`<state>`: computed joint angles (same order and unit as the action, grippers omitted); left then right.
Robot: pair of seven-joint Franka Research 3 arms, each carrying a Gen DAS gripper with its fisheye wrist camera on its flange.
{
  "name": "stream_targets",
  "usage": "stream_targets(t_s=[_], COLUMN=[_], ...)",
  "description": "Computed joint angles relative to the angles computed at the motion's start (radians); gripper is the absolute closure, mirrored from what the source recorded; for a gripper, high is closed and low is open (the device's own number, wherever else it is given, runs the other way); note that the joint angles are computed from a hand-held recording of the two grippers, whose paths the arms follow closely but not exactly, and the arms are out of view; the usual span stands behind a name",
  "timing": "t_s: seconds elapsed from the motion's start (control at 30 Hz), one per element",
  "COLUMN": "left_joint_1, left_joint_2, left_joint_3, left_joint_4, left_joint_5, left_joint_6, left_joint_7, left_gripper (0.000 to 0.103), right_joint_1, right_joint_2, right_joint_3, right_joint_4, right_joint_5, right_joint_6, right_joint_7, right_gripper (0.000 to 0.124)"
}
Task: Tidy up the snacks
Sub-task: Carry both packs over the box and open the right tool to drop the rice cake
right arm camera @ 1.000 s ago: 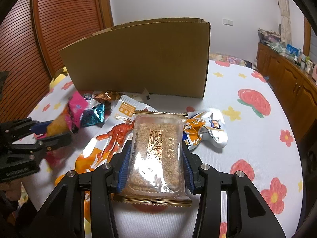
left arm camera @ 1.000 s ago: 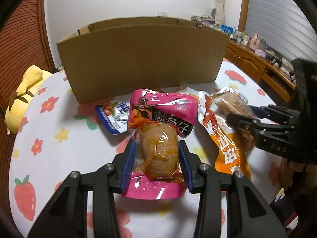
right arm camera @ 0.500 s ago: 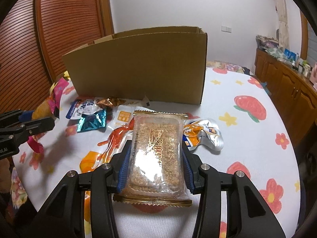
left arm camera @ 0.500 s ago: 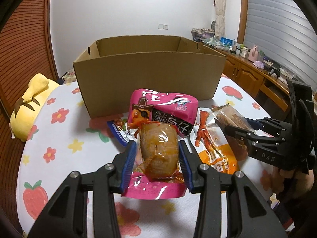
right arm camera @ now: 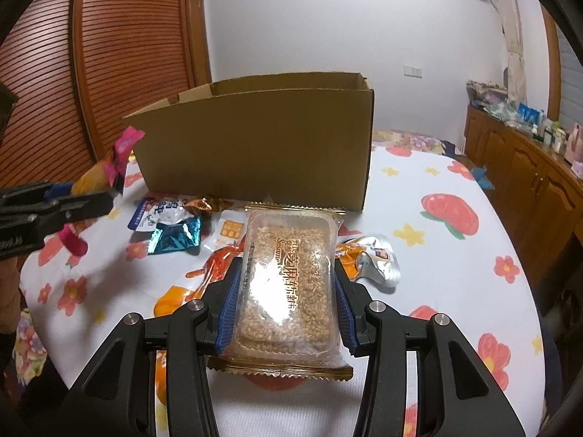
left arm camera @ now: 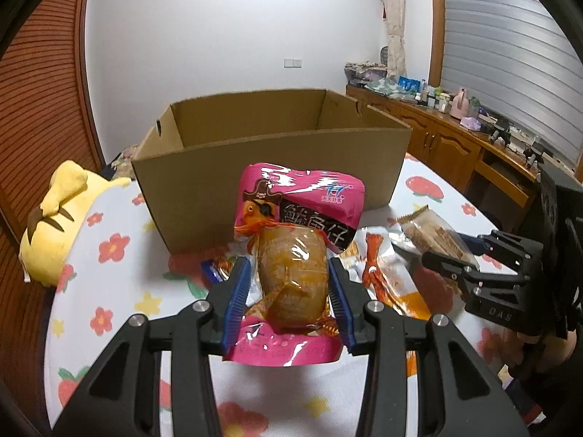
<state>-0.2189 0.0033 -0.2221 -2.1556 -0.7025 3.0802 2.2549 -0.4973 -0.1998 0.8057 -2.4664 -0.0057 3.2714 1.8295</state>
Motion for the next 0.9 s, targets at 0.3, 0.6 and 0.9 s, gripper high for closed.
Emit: stream_targets(t_s=[0.3, 0.6, 0.9], left_joint_1=[0.035, 0.111, 0.173], left_joint_2=[0.044, 0.138, 0.244], left_joint_3=[-0.014, -0.057, -0.102], left_joint_4=[0.088, 0.233, 0.372], left_joint_5=[0.057, 0.219, 0.39], left_joint_6=[0.001, -0.022, -0.063], left_joint_7=[-0.033, -0.144, -0.277], left_gripper=[0.061, 0.061, 0.061], right_joint_1=[0.19, 0.386, 0.475], right_joint_2=[0.025, 0.086, 0.169], right_joint_3=[-0.205, -0.419, -0.52], right_joint_4=[0.056, 0.194, 0.336], right_joint_5=[-0.022, -0.083, -0.197], right_joint_6=[-0.019, -0.065, -0.11], right_joint_7=[-0.065, -0.121, -0.093], right_gripper=[0.078, 0.078, 0.078])
